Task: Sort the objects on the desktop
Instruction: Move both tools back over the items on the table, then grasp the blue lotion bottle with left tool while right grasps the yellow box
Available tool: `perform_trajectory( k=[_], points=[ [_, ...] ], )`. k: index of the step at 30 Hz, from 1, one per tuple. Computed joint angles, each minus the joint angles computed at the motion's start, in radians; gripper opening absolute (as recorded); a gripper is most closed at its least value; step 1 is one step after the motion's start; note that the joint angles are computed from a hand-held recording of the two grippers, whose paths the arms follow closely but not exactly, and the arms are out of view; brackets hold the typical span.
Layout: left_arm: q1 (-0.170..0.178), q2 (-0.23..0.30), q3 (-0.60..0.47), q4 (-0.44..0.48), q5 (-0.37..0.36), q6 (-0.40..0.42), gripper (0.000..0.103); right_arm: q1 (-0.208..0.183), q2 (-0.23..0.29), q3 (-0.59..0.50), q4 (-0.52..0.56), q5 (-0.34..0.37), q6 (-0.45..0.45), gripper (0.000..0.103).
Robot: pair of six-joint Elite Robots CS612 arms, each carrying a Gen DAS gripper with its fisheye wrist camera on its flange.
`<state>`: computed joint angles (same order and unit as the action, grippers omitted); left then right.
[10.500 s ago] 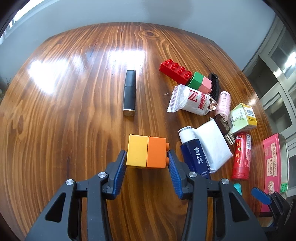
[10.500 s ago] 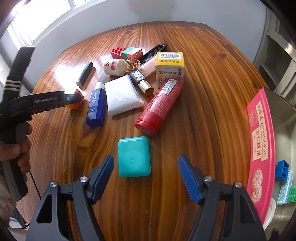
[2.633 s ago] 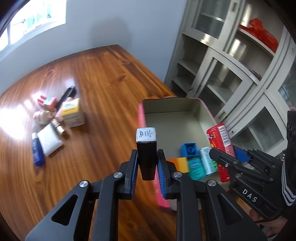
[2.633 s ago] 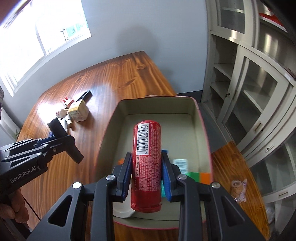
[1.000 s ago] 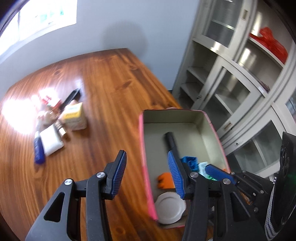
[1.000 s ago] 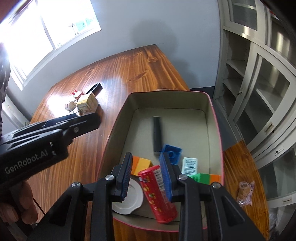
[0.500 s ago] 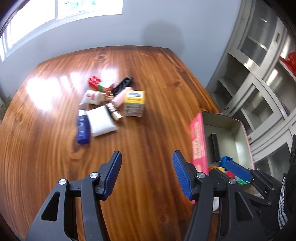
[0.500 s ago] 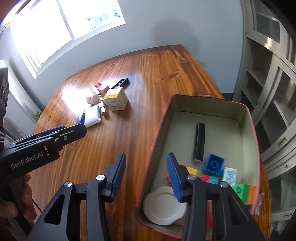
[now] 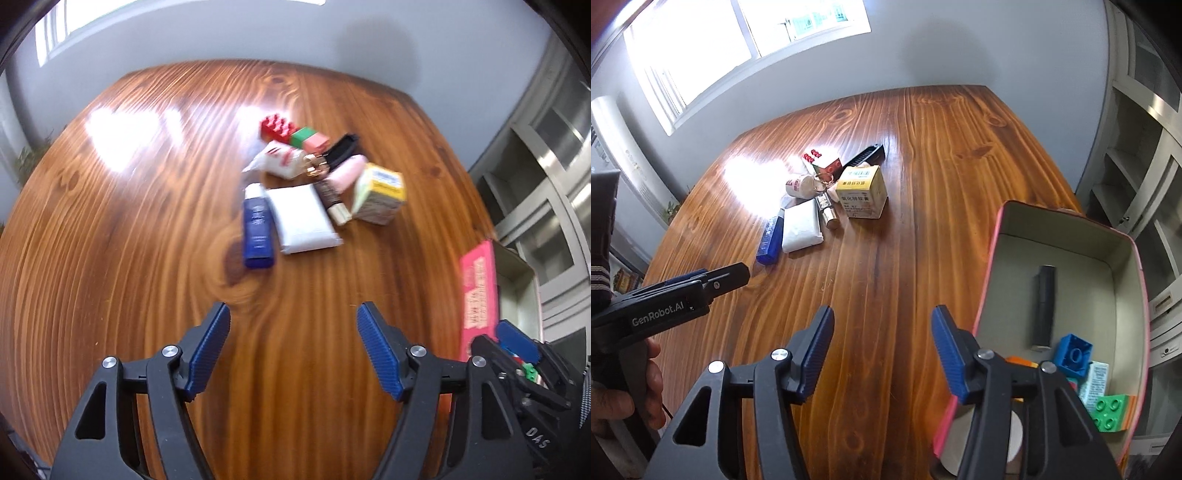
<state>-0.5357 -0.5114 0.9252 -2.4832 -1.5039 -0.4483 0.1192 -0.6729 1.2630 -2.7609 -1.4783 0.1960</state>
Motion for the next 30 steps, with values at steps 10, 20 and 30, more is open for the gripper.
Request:
perform_trajectory(
  k=[10, 20, 30],
  points=[
    [0.031, 0.111, -0.184, 0.084, -0.042, 0.029, 0.075, 0.002, 0.047, -0.097, 0.085, -0.027, 0.019, 0.064],
    [0.055, 0.243, -0.415, 0.235, -0.046, 0.032, 0.075, 0.008, 0.112, -0.229, 0.173, -0.029, 0.012, 0.066],
    [0.057, 0.262, -0.434, 0.191, -0.050, 0.067, 0.059, 0.017, 0.195, -0.387, 0.245, -0.020, -0.030, 0.069]
  ],
)
